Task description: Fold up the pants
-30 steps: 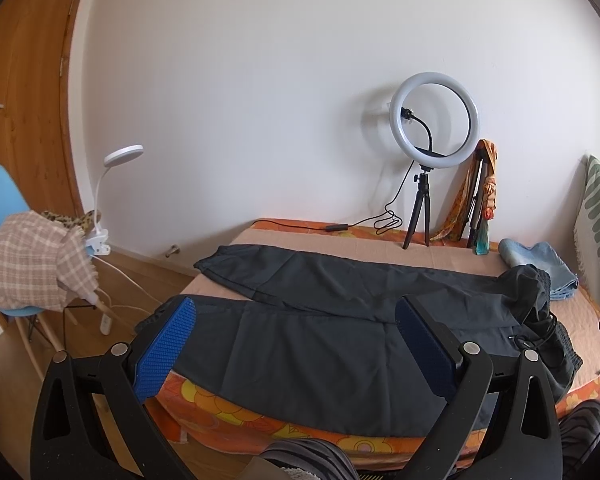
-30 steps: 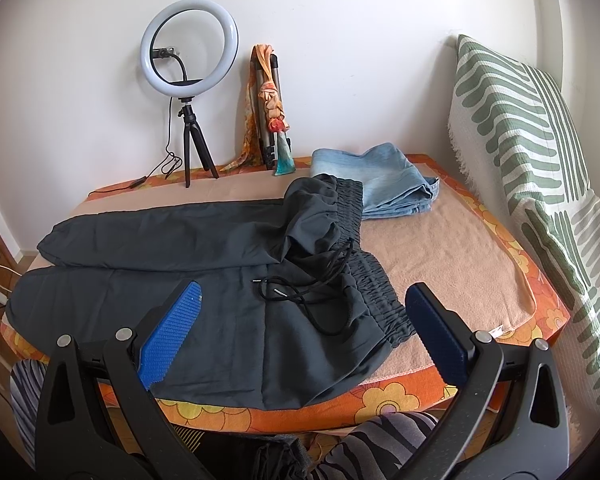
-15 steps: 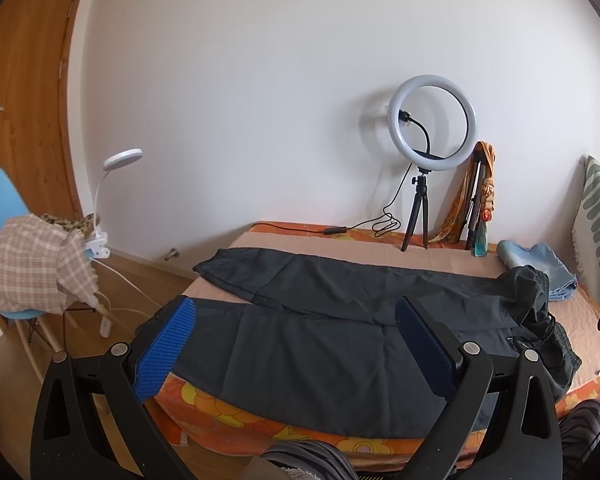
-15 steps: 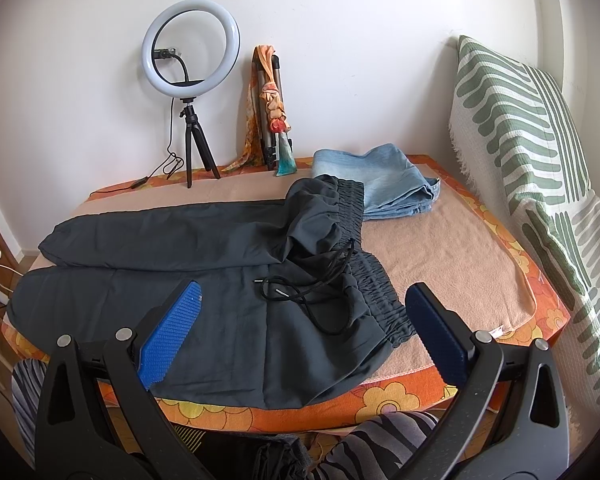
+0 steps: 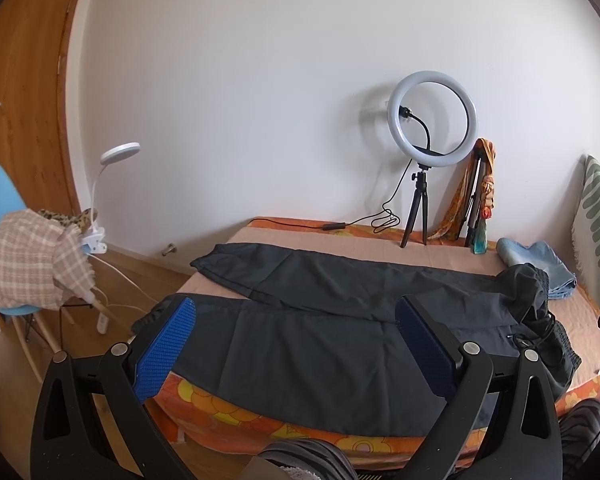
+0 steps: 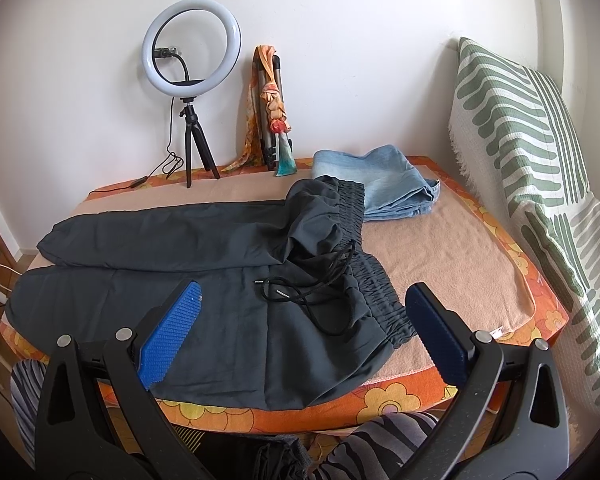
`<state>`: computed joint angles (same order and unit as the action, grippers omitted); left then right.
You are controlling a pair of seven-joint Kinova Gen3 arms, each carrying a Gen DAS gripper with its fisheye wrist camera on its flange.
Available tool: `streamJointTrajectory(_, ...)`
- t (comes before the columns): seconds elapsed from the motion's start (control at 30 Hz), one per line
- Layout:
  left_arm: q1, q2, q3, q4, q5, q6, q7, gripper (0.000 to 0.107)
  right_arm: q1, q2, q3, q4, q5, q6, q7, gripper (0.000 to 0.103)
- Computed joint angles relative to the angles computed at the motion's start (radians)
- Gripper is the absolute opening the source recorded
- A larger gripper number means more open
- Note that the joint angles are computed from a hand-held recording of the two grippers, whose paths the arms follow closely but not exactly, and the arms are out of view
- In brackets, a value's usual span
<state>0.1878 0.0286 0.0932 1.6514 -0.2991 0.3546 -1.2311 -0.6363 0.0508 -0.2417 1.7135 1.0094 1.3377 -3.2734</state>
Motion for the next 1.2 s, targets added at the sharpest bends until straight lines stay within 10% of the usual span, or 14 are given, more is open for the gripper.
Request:
streamJointTrajectory(0.87,0.012,0.087,-0.041,-0.085,-0.033,0.035,-0.020,0.100,0.018,0.049,0.049,-0.088,0.020,-0.032,0.118,0.103)
streamJointTrajectory(1.2,-0.089,0.225,-0.004,-0.289,0.113,0.164,-0.190,0.100,0.119,0.070,0.095,-0.154,0.008,-0.270,0.370,0.103)
